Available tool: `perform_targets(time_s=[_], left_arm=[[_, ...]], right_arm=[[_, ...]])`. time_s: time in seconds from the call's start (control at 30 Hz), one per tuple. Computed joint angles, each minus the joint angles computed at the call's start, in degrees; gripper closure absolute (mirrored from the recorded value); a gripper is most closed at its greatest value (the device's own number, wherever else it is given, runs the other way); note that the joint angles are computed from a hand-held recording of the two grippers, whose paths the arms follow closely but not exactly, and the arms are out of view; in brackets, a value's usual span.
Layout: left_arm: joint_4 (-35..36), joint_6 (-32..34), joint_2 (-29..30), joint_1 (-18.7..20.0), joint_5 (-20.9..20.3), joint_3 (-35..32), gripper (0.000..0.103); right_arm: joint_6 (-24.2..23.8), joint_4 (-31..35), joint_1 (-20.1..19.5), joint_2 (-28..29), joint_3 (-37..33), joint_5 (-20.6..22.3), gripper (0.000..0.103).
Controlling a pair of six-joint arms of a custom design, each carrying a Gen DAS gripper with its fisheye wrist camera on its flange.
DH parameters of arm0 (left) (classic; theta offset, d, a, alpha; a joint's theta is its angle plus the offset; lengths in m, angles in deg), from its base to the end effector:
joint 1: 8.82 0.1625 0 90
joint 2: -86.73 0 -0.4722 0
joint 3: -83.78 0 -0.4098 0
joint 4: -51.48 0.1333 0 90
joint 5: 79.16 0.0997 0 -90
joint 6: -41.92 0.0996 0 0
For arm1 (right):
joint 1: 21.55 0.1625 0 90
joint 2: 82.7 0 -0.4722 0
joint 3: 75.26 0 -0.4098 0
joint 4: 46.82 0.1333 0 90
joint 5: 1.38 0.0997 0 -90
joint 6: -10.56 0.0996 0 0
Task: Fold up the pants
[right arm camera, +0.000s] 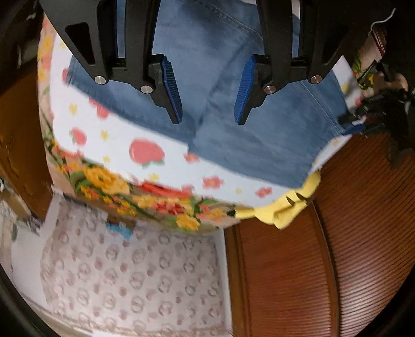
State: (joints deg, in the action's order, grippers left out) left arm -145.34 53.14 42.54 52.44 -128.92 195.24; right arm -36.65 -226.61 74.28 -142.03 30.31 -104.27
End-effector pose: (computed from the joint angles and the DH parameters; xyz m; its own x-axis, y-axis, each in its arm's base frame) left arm -0.1259 -0.6406 0.1185 -0.7784 0.1378 -0.6125 0.5324 0.6619 -0.5277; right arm 0.1779 -0.6487 0.2710 -0.6153 -0.4925 0.6154 -0.7731 0.5293 -0.3494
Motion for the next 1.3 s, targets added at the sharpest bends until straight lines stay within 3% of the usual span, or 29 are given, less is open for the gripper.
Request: perform_targets(time_s=[0.07, 0.17, 0.33, 0.7, 0.73, 0.87, 0.9, 0.97, 1.13, 1.3], left_arm=[[0.8, -0.1, 0.2, 0.1, 0.6, -0.2, 0.084], [0.8, -0.1, 0.2, 0.3, 1.1, -0.1, 0.094], [-3.0, 1.1, -0.7, -0.1, 1.3, 1.5, 0.097], [-2.2, -0.6, -1.2, -0.7, 1.4, 2.1, 0.096], [-2.5, -0.3, -1.1, -1.1, 1.7, 2.1, 0.094], [-4.7, 1.6, -0.9, -2.0, 1.1, 2.3, 0.056], [-4.6, 1.6, -1.0, -2.2, 0.2, 2.5, 0.053], [-4.2, 1.3, -1.0, -2.5, -0.5, 2.3, 0.031], [-3.6, 1.0, 0.3, -3.4, -1.8, 1.6, 0.028], [-2.9, -0.1, 2.0, -3.9, -2.9, 0.9, 0.028]], right_arm=[[0.9, 0.3, -1.3, 0.3, 0.5, 0.2, 0.059], [1.6, -0.3, -2.4, 1.3, 1.1, -0.6, 0.059], [2.2, -0.3, -3.0, 2.9, 1.0, -1.8, 0.059], [1.2, -1.4, -4.5, 3.9, 1.8, -3.1, 0.059], [0.9, -1.8, -4.6, 4.0, 1.8, -2.9, 0.059], [0.0, -4.6, -4.9, 4.2, 3.4, -2.7, 0.058], [-0.5, -5.4, -4.9, 4.3, 3.7, -2.6, 0.056], [-1.5, -7.3, -5.0, 4.5, 4.5, -2.1, 0.053], [-4.5, -10.6, -4.7, 5.7, 5.3, -3.5, 0.048], [-4.2, -10.1, -4.7, 5.6, 5.2, -3.3, 0.046]])
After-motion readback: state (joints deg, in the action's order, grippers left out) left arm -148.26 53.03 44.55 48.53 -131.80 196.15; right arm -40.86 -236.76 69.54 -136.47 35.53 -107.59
